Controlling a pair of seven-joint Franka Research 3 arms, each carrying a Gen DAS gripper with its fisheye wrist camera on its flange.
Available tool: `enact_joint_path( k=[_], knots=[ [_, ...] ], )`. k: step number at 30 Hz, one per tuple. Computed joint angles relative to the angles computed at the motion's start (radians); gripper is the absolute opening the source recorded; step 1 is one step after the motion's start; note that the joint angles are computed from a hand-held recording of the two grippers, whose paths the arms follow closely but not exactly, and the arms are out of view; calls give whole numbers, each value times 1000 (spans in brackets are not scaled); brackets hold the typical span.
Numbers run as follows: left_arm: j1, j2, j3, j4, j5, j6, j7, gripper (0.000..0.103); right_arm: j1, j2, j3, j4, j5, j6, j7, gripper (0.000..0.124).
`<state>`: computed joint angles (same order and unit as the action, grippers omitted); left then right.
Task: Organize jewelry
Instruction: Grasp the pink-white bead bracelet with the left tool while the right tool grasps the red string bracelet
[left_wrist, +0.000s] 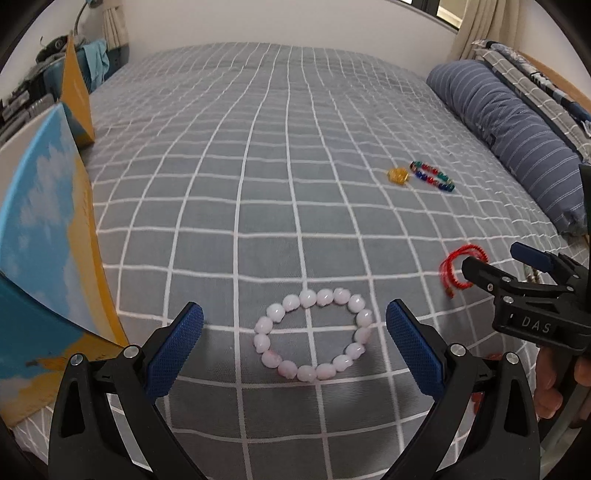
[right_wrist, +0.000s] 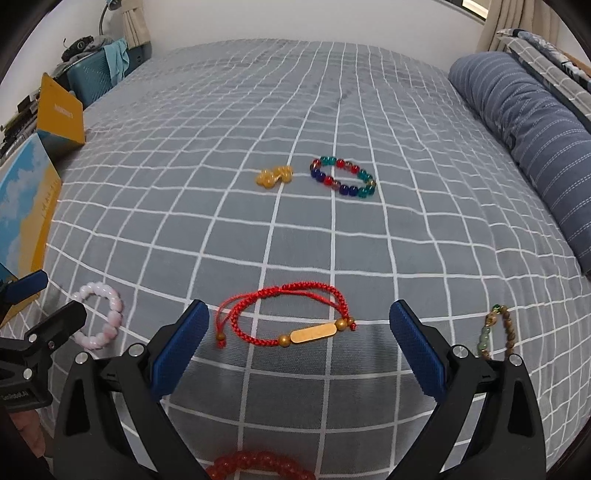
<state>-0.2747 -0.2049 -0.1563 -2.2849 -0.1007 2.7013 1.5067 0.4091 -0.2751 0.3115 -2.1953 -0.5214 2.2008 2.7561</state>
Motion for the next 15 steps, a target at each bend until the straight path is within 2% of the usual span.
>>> enact_joint_path(
  k=[11, 15],
  knots=[
    [14, 36, -11, 0, 40, 12, -22, 97, 5, 39, -24, 3, 27, 31, -17, 94],
    [9, 38, -6, -1, 21, 8, 11, 96, 8, 47, -30, 4, 46, 33, -29, 93]
  ],
)
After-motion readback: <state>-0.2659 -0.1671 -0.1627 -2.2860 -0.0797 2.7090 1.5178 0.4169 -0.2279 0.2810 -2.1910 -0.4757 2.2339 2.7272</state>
